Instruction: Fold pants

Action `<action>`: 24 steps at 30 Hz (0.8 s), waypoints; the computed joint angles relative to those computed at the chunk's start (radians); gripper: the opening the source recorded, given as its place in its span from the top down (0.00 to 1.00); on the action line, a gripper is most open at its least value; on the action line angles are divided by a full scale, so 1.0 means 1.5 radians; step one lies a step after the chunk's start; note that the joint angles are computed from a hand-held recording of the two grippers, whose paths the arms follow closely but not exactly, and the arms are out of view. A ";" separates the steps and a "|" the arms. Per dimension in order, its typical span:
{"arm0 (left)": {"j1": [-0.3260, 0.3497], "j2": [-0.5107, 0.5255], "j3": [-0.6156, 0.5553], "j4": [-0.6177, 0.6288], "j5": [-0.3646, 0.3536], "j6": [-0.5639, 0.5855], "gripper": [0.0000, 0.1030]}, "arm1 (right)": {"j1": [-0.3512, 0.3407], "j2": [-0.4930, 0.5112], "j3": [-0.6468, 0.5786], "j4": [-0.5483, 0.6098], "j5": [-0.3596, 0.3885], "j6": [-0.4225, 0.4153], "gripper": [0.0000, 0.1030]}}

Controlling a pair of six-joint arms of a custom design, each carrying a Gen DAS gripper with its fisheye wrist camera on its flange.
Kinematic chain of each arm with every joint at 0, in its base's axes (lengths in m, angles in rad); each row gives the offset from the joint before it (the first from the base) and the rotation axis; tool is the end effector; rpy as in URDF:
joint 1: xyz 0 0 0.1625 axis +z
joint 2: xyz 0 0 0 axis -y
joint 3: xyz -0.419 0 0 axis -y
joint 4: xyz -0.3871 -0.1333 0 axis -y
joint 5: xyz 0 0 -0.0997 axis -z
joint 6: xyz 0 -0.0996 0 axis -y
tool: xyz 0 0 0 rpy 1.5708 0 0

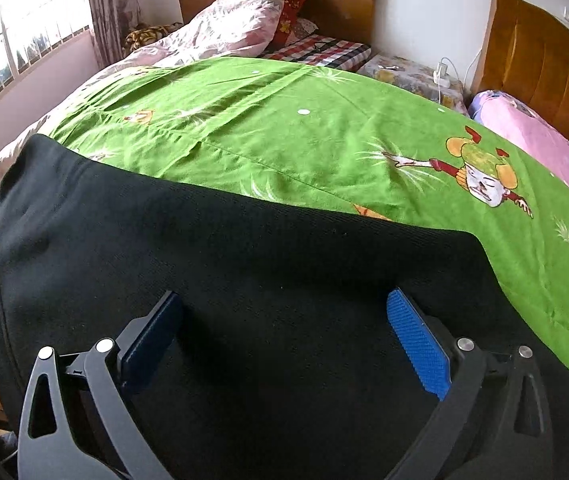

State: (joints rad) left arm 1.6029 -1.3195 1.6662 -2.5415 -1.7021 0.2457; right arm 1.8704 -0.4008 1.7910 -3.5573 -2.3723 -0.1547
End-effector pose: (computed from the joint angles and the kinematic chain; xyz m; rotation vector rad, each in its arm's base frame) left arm 0.1397 -0.6027 0.4149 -0.3763 -2.9237 0.9682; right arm 0.2292 -0.5328 -0.0562 0.2240 -2.2855 0.7678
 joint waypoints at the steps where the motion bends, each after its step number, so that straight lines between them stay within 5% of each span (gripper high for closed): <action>1: 0.021 0.005 -0.026 0.021 -0.027 -0.026 0.02 | 0.000 0.000 0.000 0.000 0.001 0.000 0.04; 7: 0.095 0.050 -0.124 0.089 -0.096 -0.117 0.07 | 0.000 0.000 0.000 -0.001 0.001 0.000 0.04; 17: 0.105 0.098 -0.174 0.103 -0.030 -0.177 0.13 | 0.000 0.000 0.000 -0.002 0.001 0.000 0.04; 22: 0.121 0.149 -0.244 0.141 -0.070 -0.187 0.23 | 0.000 -0.001 0.000 0.001 0.003 0.002 0.04; 24: 0.120 0.148 -0.246 0.139 -0.065 -0.180 0.30 | 0.014 -0.003 -0.006 0.014 -0.009 0.050 0.05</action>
State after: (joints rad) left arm 1.7833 -1.0968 1.2978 -2.3337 -1.7991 -0.0247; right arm 1.8909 -0.4050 1.7815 -3.5367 -2.3861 -0.0795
